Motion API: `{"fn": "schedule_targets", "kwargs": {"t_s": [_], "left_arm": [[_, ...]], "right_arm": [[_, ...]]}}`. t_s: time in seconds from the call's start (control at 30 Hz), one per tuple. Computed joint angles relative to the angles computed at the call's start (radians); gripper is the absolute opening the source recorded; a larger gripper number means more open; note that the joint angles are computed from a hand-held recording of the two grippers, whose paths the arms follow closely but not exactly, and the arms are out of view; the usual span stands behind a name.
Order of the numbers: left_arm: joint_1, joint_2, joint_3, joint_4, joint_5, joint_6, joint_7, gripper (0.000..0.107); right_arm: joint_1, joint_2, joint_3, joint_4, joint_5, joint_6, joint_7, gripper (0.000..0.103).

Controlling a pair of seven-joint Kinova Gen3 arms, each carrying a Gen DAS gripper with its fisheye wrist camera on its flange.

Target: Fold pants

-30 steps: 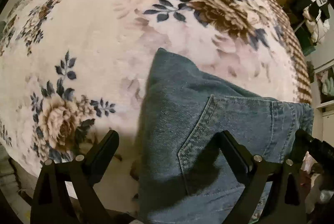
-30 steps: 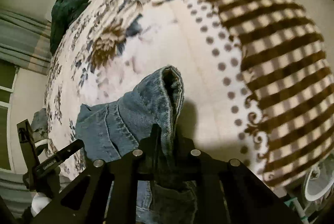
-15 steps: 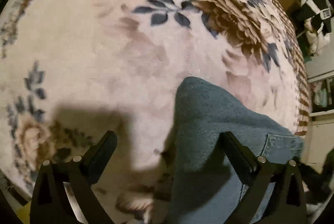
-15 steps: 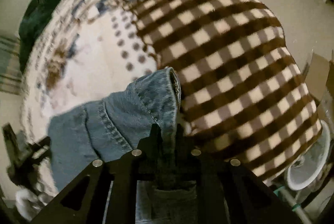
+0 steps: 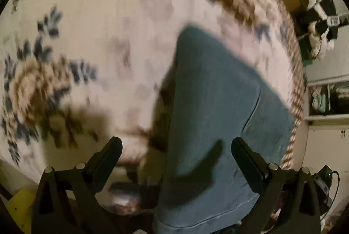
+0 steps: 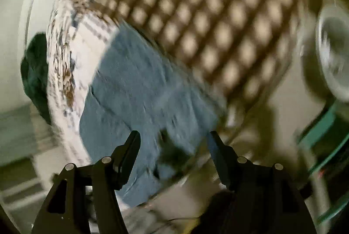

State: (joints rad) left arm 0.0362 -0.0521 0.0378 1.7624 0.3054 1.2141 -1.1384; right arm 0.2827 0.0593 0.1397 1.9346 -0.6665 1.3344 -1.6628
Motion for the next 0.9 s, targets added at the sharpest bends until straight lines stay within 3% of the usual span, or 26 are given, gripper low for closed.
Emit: {"fn": "schedule_targets", "kwargs": {"t_s": [0.1, 0.17, 0.23, 0.3, 0.37, 0.4, 0.5, 0.6, 0.73, 0.9], "left_arm": [[0.012, 0.006, 0.010, 0.046, -0.001, -0.028, -0.011, 0.103], [0.015, 0.007, 0.011, 0.059, -0.012, -0.043, -0.022, 0.103], [0.017, 0.007, 0.010, 0.064, -0.019, -0.049, -0.052, 0.103], [0.022, 0.019, 0.012, 0.060, -0.020, -0.051, -0.085, 0.103], [0.026, 0.027, 0.017, 0.048, -0.029, -0.044, -0.078, 0.103], [0.027, 0.036, 0.019, 0.035, -0.028, -0.036, -0.068, 0.103], [0.022, 0.030, 0.010, 0.041, 0.018, -0.067, -0.073, 0.103], [0.009, 0.029, -0.004, 0.069, 0.097, -0.106, -0.123, 0.103], [0.008, 0.047, 0.003, 0.092, 0.131, -0.153, -0.140, 0.103], [-0.001, 0.059, 0.000, 0.092, 0.177, -0.176, -0.169, 0.103]], "right_arm": [[0.028, 0.022, -0.029, 0.139, -0.118, -0.057, 0.016, 0.066], [0.060, 0.017, -0.084, 0.176, -0.155, -0.103, 0.019, 0.045], [0.020, -0.028, -0.100, 0.174, -0.127, -0.161, 0.039, 0.031], [-0.071, -0.059, -0.074, 0.163, -0.052, -0.202, 0.027, 0.030], [-0.107, -0.068, -0.063, 0.163, -0.029, -0.217, -0.005, 0.030], [-0.111, -0.072, -0.060, 0.171, -0.042, -0.228, 0.003, 0.032], [-0.103, -0.048, -0.021, 0.216, -0.152, -0.207, 0.096, 0.058], [-0.090, -0.027, -0.025, 0.275, -0.250, -0.225, 0.218, 0.061], [-0.091, -0.003, -0.043, 0.324, -0.379, -0.279, 0.359, 0.076], [-0.081, 0.023, -0.051, 0.358, -0.562, -0.277, 0.509, 0.076]]}}
